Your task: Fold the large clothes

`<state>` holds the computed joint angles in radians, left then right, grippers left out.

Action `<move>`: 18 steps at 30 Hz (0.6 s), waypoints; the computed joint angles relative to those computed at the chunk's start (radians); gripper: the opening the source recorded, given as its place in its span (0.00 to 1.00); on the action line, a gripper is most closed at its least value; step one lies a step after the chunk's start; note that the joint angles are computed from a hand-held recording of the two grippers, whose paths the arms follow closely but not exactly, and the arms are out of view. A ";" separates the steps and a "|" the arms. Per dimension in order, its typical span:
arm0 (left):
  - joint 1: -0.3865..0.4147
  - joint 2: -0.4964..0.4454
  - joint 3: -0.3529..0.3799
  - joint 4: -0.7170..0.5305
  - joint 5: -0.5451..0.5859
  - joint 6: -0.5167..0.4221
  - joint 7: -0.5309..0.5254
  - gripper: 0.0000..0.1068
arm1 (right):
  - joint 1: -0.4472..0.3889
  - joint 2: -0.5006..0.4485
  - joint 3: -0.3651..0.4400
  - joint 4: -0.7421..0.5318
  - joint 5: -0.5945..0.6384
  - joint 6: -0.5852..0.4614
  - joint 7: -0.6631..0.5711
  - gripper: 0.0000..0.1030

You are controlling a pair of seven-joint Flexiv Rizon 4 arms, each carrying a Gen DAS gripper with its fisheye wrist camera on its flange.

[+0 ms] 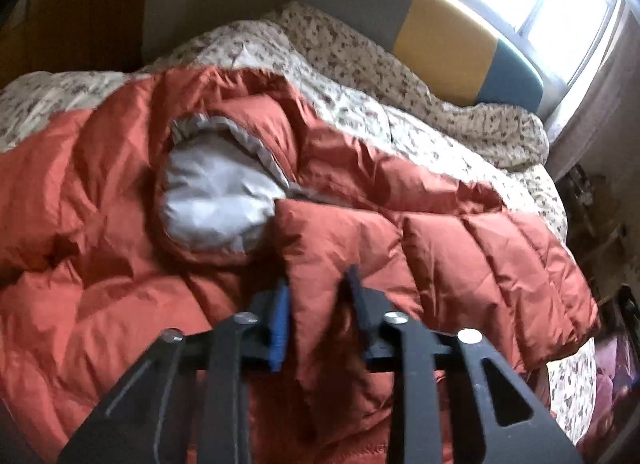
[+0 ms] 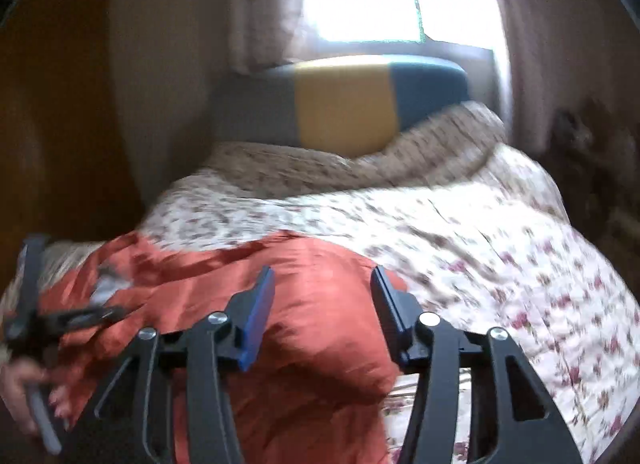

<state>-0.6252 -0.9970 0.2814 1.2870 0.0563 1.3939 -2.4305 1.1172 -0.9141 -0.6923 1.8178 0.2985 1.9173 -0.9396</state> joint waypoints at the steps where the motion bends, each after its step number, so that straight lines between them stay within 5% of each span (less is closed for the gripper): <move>1: -0.015 -0.001 0.028 -0.008 0.006 -0.003 -0.014 0.12 | -0.020 0.004 0.015 -0.024 -0.018 -0.035 0.003 0.39; 7: -0.023 -0.003 0.122 -0.044 0.066 -0.053 -0.058 0.09 | -0.186 -0.017 0.188 -0.196 -0.202 -0.204 0.071 0.35; 10: -0.002 -0.026 0.120 -0.089 0.095 -0.115 -0.065 0.09 | -0.197 -0.079 0.193 -0.241 -0.242 -0.242 0.129 0.35; 15: 0.053 -0.024 0.051 -0.016 0.126 -0.030 -0.068 0.09 | -0.207 -0.133 0.188 -0.250 -0.309 -0.234 0.184 0.35; 18: 0.027 -0.041 0.088 -0.014 0.133 -0.007 -0.070 0.09 | -0.258 -0.145 0.237 -0.270 -0.345 -0.217 0.215 0.35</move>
<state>-0.5980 -1.0378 0.3698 1.2729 0.1894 1.3867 -2.5006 0.8591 -1.0591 -0.4553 1.5473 -0.0463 1.7005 -0.7242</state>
